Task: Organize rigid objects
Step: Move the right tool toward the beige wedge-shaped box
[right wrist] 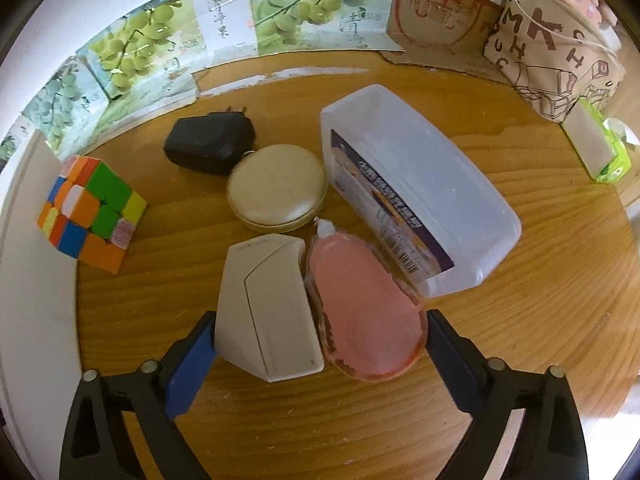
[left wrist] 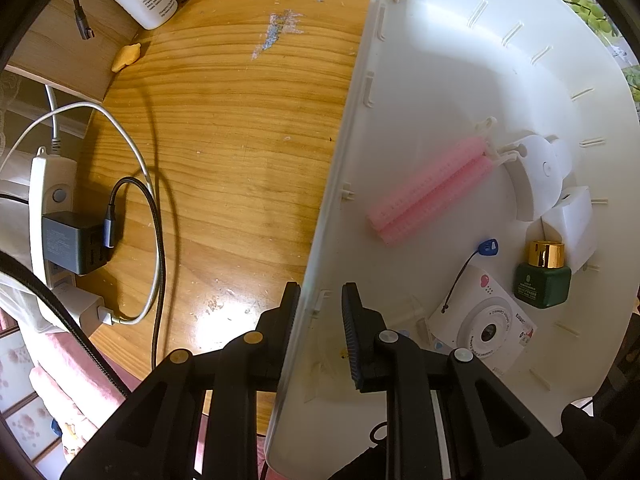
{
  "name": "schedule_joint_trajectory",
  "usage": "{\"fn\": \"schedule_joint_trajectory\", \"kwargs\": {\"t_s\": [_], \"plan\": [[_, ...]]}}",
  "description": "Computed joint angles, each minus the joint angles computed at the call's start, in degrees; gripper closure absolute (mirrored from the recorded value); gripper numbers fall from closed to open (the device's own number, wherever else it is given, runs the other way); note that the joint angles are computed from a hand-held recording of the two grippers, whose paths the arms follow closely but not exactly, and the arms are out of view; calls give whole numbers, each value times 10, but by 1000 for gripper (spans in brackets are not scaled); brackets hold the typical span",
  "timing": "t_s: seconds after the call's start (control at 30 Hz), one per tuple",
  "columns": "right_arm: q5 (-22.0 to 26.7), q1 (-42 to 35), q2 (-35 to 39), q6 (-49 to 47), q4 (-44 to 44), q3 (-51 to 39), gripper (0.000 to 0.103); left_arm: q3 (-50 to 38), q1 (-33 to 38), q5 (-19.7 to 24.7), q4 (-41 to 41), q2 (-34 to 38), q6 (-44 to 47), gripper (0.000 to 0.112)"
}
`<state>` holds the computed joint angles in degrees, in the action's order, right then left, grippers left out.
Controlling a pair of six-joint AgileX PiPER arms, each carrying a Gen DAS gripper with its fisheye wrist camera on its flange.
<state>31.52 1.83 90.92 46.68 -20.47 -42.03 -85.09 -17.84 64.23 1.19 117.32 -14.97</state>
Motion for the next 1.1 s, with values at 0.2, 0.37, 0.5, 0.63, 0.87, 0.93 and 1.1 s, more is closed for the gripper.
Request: {"fn": "schedule_joint_trajectory", "kwargs": {"t_s": [0.2, 0.37, 0.5, 0.63, 0.87, 0.93, 1.1], "plan": [[17, 14, -5, -8, 21, -3, 6, 4, 2, -3, -2, -4, 4, 91], [10, 21, -25, -26, 58, 9, 6, 12, 5, -6, -6, -13, 14, 91], [10, 36, -47, -21, 69, 23, 7, 18, 6, -9, -8, -21, 22, 91], [-4, 49, -71, -39, 111, 43, 30, 25, 5, -13, -10, -28, 29, 91], [-8, 104, -95, 28, 81, 72, 58, 42, 5, -24, -14, -44, 44, 91], [-16, 101, -110, 19, 97, 85, 70, 47, 6, -26, -16, -48, 48, 91], [-29, 107, -123, 14, 104, 99, 72, 52, 4, -27, -14, -55, 54, 91]]}}
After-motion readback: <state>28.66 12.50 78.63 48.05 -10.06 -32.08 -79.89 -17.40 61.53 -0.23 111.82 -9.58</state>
